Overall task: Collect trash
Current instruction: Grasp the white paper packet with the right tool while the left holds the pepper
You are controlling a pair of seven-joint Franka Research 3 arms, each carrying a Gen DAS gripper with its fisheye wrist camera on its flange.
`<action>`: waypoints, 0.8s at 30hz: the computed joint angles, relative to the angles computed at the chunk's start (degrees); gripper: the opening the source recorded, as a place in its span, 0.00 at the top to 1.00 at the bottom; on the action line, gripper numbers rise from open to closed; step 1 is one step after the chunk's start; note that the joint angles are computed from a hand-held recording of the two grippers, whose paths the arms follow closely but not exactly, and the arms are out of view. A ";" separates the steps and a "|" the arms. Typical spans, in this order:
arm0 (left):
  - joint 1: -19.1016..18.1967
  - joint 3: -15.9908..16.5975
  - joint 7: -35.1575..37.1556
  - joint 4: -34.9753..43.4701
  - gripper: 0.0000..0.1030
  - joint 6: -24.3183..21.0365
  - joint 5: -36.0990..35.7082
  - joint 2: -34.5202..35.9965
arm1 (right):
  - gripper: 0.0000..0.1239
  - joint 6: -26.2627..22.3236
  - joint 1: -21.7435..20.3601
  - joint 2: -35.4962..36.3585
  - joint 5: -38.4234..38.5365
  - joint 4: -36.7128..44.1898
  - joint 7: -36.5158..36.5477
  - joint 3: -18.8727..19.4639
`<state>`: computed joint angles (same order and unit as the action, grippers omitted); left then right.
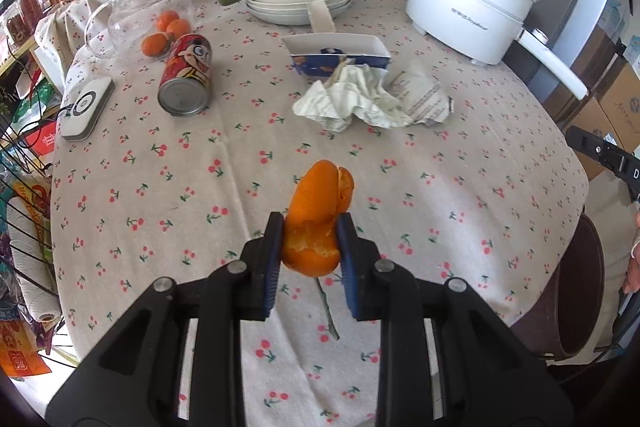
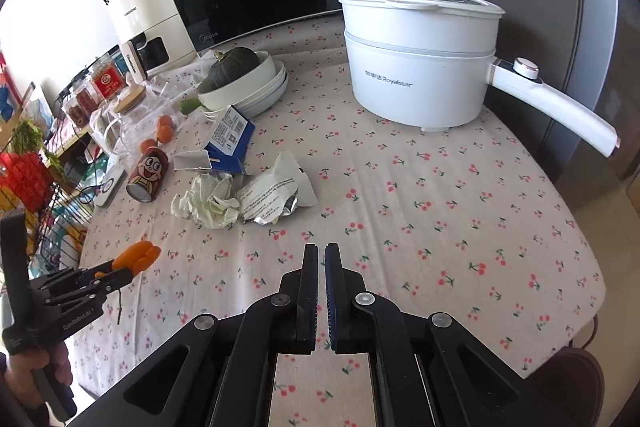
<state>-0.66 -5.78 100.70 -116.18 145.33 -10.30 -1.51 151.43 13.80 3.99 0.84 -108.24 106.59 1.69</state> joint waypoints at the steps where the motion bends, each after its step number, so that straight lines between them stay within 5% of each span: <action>1: -0.25 -0.22 0.47 -0.83 0.72 0.01 -0.51 -1.00 | 0.96 0.24 -0.09 -1.54 0.17 -1.63 -0.20 -0.07; 7: -1.36 -0.10 -2.67 -2.11 0.72 -1.58 0.36 -3.93 | 0.89 -3.92 -1.39 -4.16 5.05 -3.83 -0.05 0.13; 11: -0.71 0.69 -6.11 -1.14 0.72 -0.23 2.25 -3.02 | 0.38 -4.23 -1.12 -0.80 3.62 -0.22 3.72 0.33; 24: 3.51 1.21 -9.31 3.73 0.72 -2.01 2.93 3.18 | 0.37 -17.20 5.91 30.93 0.11 39.46 12.57 -3.06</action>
